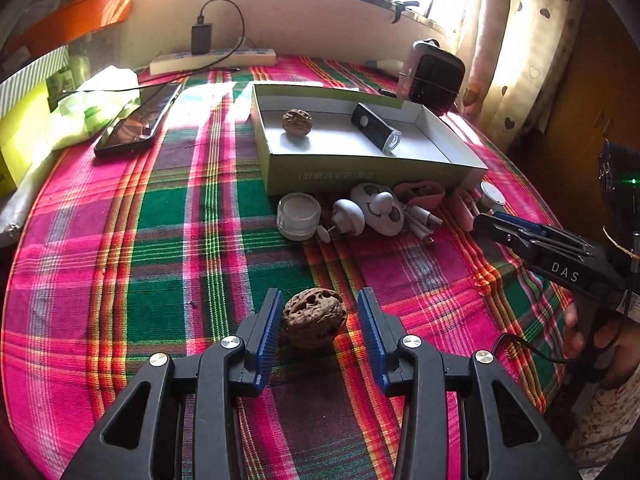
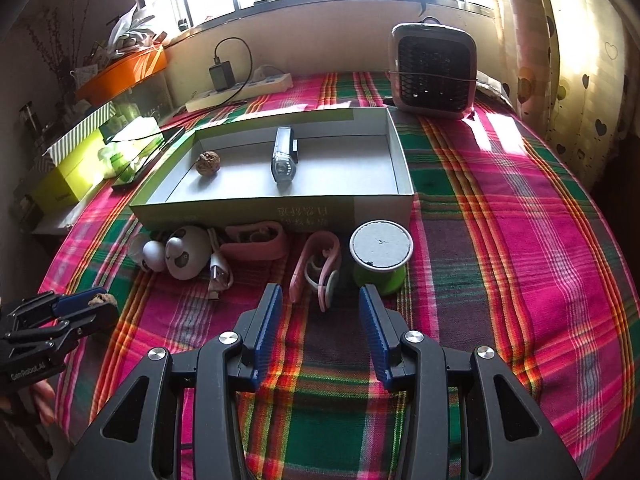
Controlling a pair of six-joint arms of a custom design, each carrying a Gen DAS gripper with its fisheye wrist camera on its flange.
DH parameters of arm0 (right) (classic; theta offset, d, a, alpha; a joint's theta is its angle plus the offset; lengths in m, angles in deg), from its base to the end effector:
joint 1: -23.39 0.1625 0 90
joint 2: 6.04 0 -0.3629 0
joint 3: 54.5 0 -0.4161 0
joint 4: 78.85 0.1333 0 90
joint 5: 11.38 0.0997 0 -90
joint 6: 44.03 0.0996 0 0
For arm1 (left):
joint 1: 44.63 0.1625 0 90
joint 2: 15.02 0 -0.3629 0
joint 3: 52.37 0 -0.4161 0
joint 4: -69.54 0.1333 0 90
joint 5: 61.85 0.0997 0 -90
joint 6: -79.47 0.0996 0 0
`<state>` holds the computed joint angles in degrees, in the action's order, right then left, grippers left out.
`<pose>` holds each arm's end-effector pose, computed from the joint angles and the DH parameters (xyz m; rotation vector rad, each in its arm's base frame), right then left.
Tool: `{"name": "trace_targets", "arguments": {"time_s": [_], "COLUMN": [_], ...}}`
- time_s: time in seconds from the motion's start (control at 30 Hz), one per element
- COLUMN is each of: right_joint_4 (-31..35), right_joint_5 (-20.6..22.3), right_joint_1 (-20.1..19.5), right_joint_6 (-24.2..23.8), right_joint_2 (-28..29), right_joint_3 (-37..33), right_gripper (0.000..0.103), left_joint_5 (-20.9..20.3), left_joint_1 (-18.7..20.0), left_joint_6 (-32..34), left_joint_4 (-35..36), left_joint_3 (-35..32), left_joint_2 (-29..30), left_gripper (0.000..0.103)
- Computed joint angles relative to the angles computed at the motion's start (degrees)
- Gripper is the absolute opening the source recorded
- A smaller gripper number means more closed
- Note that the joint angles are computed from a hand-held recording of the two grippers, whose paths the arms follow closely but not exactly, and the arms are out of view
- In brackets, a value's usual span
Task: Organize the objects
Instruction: 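Close the left tool on the walnut while the right tool grips the pink clip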
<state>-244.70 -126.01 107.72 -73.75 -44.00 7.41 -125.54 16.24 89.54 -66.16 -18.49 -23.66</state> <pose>0.0124 -0.8043 0.2394 0.2420 -2.3178 0.9206 -0.2635 -0.8374 -0.0092 0.7955 2.5721 -0.5828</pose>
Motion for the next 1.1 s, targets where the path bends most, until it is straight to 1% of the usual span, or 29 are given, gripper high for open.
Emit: {"name": "trace_targets", "arguments": {"time_s": [0.17,0.3,0.43,0.8,0.97,1.1], "right_joint_4": [2.5,4.3,4.7,4.5,4.3,4.2], "right_joint_5": [-0.8,-1.4,-1.9,-2.7,-2.7,-2.8], "right_joint_1": [0.3,0.3,0.4,0.5,0.4,0.4], "right_joint_6": [-0.7,-0.4,-0.4,-0.8,0.0,0.1], "right_joint_2": [2.1,3.6,4.6,5.2,4.9,4.9], "right_joint_3": [-3.2,-5.9,-7.5,-8.1,-8.1,-8.0], "right_gripper": [0.042,0.042,0.042,0.042,0.032,0.027], "left_joint_5": [0.4,0.5,0.3,0.7,1.2,1.4], "left_joint_1": [-0.1,-0.1,0.0,0.0,-0.1,-0.1], "left_joint_6": [0.8,0.9,1.0,0.5,0.6,0.5], "left_joint_4": [-0.4,-0.6,-0.8,-1.0,-1.6,-1.9], "left_joint_3": [0.3,-0.1,-0.1,0.0,0.4,0.6], "left_joint_2": [0.0,0.3,0.3,0.3,0.2,0.1], "left_gripper": [0.037,0.037,0.037,0.036,0.031,0.030]}}
